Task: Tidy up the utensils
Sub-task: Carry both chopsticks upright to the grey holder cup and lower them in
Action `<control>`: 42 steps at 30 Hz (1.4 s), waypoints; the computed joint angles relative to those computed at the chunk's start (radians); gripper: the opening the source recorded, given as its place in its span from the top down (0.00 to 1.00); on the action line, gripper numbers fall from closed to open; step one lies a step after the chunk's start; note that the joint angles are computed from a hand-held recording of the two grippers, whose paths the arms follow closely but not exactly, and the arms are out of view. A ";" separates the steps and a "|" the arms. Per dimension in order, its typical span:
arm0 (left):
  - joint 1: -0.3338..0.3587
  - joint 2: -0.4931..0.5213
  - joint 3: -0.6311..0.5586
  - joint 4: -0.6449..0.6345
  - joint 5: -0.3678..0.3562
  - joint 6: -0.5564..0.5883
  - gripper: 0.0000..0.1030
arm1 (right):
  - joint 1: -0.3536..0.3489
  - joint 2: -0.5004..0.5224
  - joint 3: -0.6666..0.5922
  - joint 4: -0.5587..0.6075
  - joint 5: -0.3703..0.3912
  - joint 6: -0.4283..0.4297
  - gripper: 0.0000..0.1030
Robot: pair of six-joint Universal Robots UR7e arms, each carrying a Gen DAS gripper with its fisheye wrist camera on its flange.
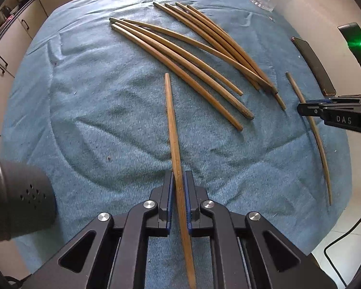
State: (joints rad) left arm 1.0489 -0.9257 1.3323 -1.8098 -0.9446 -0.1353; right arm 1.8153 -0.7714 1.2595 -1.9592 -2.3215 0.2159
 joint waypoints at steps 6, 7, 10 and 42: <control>0.002 -0.034 0.064 -0.113 -0.001 0.014 0.94 | 0.025 -0.021 0.090 -0.154 -0.020 -0.051 0.92; -0.001 -0.055 0.103 -0.172 0.004 0.036 0.94 | 0.026 -0.034 0.114 -0.184 -0.011 -0.054 0.92; -0.008 -0.135 0.204 -0.312 -0.050 0.083 0.94 | 0.030 -0.094 0.209 -0.312 0.038 -0.082 0.92; 0.036 -0.279 0.163 -1.086 -0.004 0.348 0.94 | 0.302 0.325 -0.178 -1.161 0.509 -0.304 0.92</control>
State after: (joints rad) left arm 1.0850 -1.2048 1.4954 -2.8954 -0.9487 0.2124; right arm 2.1171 -0.4461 1.0819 -3.1205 -1.8126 -0.0880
